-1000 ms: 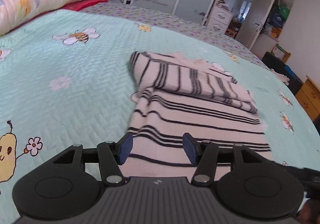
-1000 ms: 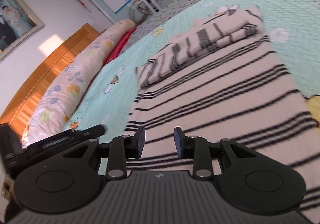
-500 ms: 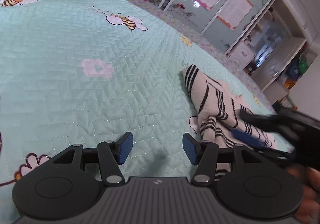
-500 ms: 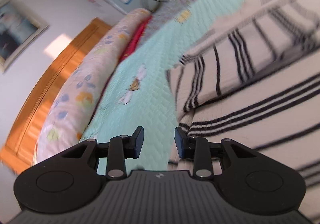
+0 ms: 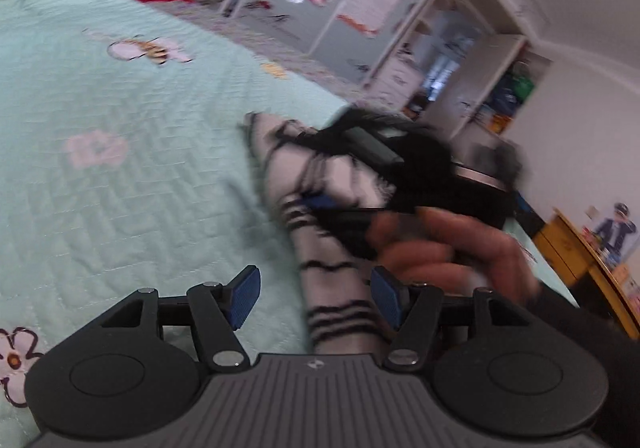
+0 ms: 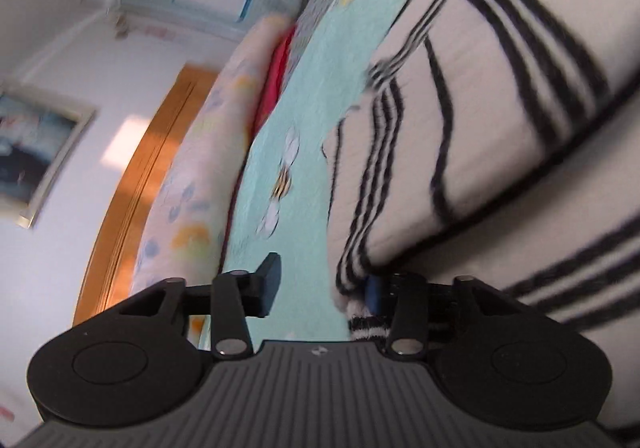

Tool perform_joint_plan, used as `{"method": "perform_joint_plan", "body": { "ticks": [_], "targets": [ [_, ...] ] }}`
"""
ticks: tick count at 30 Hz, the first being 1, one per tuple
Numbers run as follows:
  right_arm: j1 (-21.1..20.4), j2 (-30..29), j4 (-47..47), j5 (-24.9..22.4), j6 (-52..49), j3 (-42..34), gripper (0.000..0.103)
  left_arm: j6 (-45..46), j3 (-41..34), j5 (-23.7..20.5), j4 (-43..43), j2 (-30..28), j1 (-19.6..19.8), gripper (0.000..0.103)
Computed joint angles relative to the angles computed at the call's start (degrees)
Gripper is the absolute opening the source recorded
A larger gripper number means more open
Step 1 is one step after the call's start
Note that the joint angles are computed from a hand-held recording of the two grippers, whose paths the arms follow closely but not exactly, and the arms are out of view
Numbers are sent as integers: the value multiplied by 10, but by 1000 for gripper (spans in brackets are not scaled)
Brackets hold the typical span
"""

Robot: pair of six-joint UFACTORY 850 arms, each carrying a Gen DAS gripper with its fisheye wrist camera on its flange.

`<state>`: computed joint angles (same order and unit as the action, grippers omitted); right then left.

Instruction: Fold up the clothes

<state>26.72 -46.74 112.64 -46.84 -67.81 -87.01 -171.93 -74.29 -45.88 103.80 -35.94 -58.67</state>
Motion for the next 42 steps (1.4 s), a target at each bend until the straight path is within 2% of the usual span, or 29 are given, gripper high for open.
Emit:
{"method": "perform_joint_plan", "body": {
  "ticks": [1,2,3,4,5,7,10,12,15,20,24,27,30,32,38,40,42],
  "targets": [
    [1,5,13,16,-3,4,26,2,-1,-1,-3,-1,-1,64],
    [1,9,27,31,-7,7,23,2,-1,0,-6,-1,-1,64],
    [1,13,33,46,-5,9,25,1,-1,2,-9,-1,0,64],
    [0,10,14,40,15,4,32,-1,-1,4,-9,-1,0,64],
    [5,12,-28,57,31,-2,34,-4,0,5,-7,-1,2,64],
    [13,29,-40,106,0,10,30,-4,-1,6,-10,-1,3,64],
    [7,33,13,68,8,38,32,-1,1,14,-13,0,6,64],
    [5,50,52,58,-16,68,32,0,2,17,-21,0,7,64],
    [-3,81,101,28,-54,121,38,-7,4,18,-19,0,9,64],
    [-29,125,114,14,-106,182,39,-3,2,17,-24,-2,9,64],
    [-53,141,154,67,-149,195,41,-8,2,9,-21,-3,8,64],
    [-83,150,194,100,-212,203,41,-23,4,-15,-15,-3,4,64],
    [-110,165,298,148,-330,216,41,-54,9,-40,19,-1,0,64],
    [-135,162,337,160,-361,215,41,-68,6,-49,43,-2,-1,64],
    [-202,129,372,62,-238,208,41,-29,-28,-21,55,-22,3,64],
    [-209,118,378,26,-199,210,41,-18,-36,-14,47,-26,5,64],
    [-200,121,404,26,-239,217,41,-11,-41,-11,38,-30,6,64]
  ]
}}
